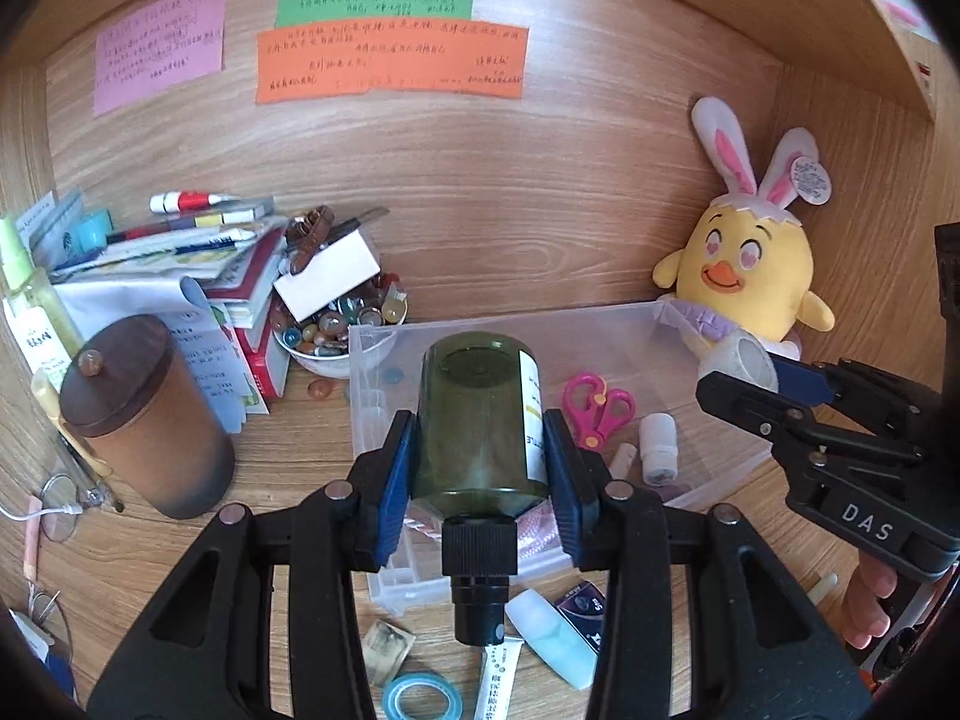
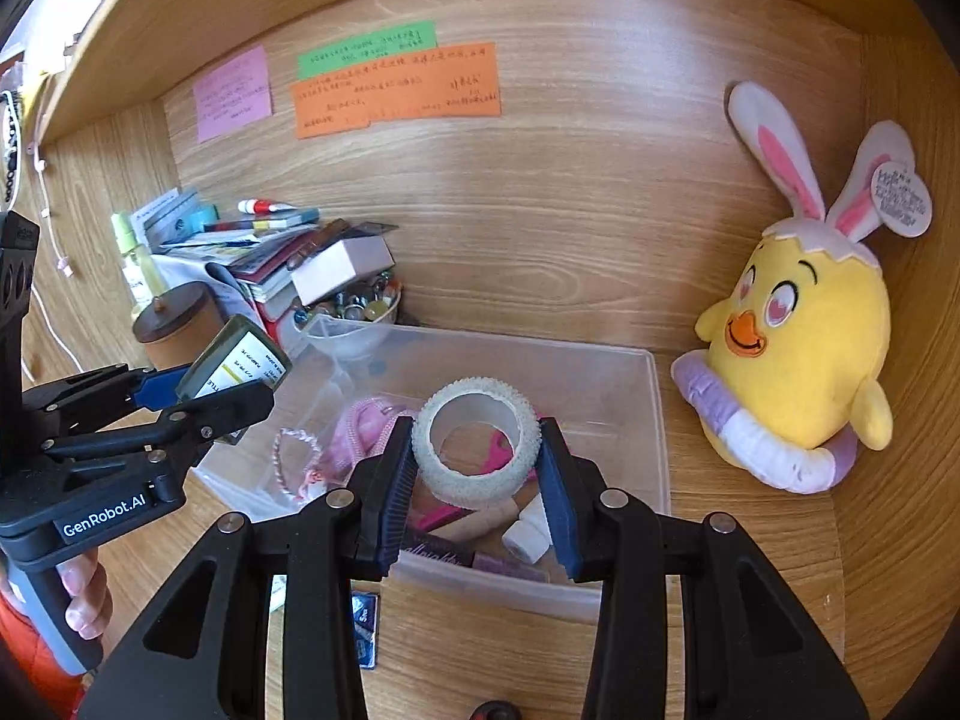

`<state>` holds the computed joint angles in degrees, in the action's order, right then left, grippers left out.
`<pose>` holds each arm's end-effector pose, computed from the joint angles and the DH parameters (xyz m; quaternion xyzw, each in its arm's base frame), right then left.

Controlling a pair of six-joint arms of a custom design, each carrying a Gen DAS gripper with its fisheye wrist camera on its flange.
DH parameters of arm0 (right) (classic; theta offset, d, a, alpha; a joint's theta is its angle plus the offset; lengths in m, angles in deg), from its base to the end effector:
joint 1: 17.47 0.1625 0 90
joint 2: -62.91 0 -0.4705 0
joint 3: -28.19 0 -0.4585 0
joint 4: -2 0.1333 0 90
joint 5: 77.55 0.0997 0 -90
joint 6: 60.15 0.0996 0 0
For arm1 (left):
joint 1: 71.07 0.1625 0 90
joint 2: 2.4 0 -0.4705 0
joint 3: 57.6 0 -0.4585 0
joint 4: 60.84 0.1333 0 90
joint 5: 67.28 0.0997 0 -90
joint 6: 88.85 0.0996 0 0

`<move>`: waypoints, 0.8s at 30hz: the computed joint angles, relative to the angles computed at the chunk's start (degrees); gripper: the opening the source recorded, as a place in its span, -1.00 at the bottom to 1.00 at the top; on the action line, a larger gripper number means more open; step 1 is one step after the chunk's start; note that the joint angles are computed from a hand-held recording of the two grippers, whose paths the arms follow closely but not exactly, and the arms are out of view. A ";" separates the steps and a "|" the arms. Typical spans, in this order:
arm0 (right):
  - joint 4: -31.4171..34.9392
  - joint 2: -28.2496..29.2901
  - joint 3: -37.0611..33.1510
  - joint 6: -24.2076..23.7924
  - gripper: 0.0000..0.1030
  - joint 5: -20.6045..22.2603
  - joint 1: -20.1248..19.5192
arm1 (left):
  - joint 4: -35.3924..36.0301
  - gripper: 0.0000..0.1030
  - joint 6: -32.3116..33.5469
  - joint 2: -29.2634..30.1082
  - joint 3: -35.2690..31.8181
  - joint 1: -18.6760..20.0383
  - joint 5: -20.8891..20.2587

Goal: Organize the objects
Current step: 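Carry the bottle and tape roll over the clear box and open both tools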

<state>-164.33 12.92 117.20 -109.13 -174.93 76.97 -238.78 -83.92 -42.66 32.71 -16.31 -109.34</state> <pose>0.1819 -0.7862 0.2161 0.4066 -0.8539 0.2723 0.1774 -0.2768 -0.7510 0.1236 0.1729 0.8570 -0.3868 0.2933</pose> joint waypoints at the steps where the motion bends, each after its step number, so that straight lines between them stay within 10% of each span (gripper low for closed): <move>1: 0.57 0.65 -0.81 0.43 -0.31 -0.53 0.00 | 1.24 -0.20 -0.70 0.16 -0.51 0.28 -0.21; 24: 5.47 6.84 -6.83 2.05 -0.29 -6.91 -0.47 | 10.13 -0.20 -3.79 3.03 -5.23 2.79 -1.81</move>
